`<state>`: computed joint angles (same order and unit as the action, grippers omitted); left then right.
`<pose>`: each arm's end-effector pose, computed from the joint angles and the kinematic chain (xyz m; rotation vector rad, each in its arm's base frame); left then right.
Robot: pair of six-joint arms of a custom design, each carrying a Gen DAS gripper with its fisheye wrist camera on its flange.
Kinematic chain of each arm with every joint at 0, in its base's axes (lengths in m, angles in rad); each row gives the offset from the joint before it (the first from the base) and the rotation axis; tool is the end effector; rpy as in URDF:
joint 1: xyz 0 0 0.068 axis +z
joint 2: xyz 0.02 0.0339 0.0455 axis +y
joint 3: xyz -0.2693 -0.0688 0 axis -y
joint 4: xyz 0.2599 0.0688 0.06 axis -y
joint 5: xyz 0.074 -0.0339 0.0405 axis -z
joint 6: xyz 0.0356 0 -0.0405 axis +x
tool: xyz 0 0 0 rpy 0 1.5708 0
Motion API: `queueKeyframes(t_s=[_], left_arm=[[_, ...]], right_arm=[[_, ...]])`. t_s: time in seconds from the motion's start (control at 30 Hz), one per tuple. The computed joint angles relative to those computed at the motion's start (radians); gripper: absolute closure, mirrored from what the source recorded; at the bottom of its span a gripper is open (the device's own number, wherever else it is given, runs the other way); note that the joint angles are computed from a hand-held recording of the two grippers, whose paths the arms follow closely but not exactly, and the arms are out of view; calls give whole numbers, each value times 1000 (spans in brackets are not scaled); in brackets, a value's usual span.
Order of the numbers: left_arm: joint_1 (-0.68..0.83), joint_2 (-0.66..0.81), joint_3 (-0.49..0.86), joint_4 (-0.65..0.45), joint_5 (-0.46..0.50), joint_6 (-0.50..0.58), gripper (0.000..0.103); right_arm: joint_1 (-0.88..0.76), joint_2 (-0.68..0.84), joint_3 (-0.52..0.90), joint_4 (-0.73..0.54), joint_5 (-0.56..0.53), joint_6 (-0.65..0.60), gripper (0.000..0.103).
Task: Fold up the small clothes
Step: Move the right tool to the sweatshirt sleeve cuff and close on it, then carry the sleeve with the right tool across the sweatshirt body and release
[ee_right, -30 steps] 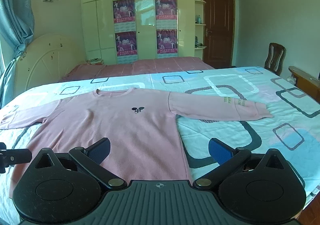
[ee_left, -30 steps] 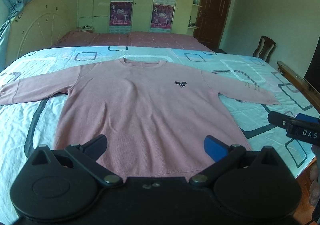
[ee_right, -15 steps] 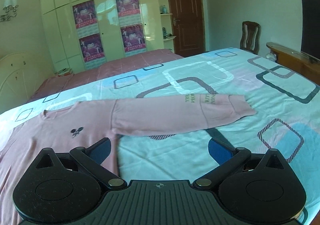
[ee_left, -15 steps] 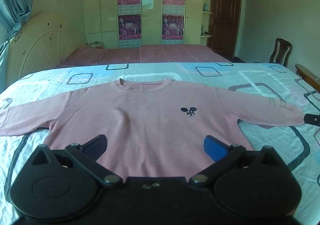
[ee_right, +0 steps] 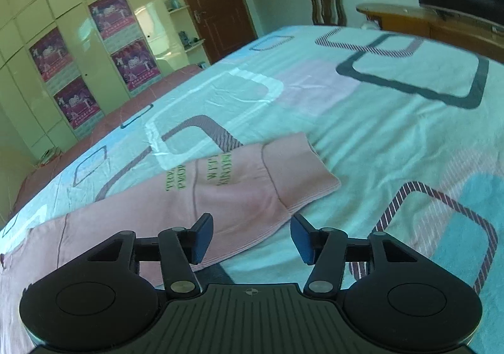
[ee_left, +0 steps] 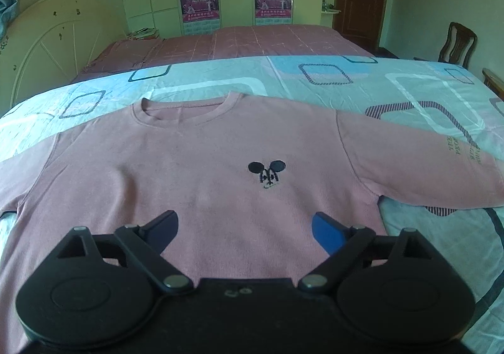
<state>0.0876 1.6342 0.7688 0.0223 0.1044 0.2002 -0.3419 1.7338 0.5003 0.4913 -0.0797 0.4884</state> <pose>0.3231 0.0247 0.1416 0.1833 2.4008 0.0070 0.2714 -0.0936 0.0798 0.8968 2.1352 0.1666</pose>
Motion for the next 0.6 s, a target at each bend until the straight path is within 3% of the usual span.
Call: queueKeyframes(t_s=[0.2,0.27,0.33,0.47,0.53,0.6], left_arm=[[-41,42,46,-14,-25,-7,12],[-46,60,70,-24,-29,-10,12],[-40,70,87,-33,-27,-15,14],[-7,70,100,-24,-12,2,16],[19,83,106,-17,-17,22,13],[53,114,135,-47,-15,40,12]], right_arm=[[-103,136,59,70,-113,40,52],[-112,142,69,62,-111,30,65],[-134,147,81,47,-130,13,92],[-121,65,46,64,-78,-79,95],[-103,106,125,-66,-38,-121,95],[-91,94,130,-74,-28,-103,95]])
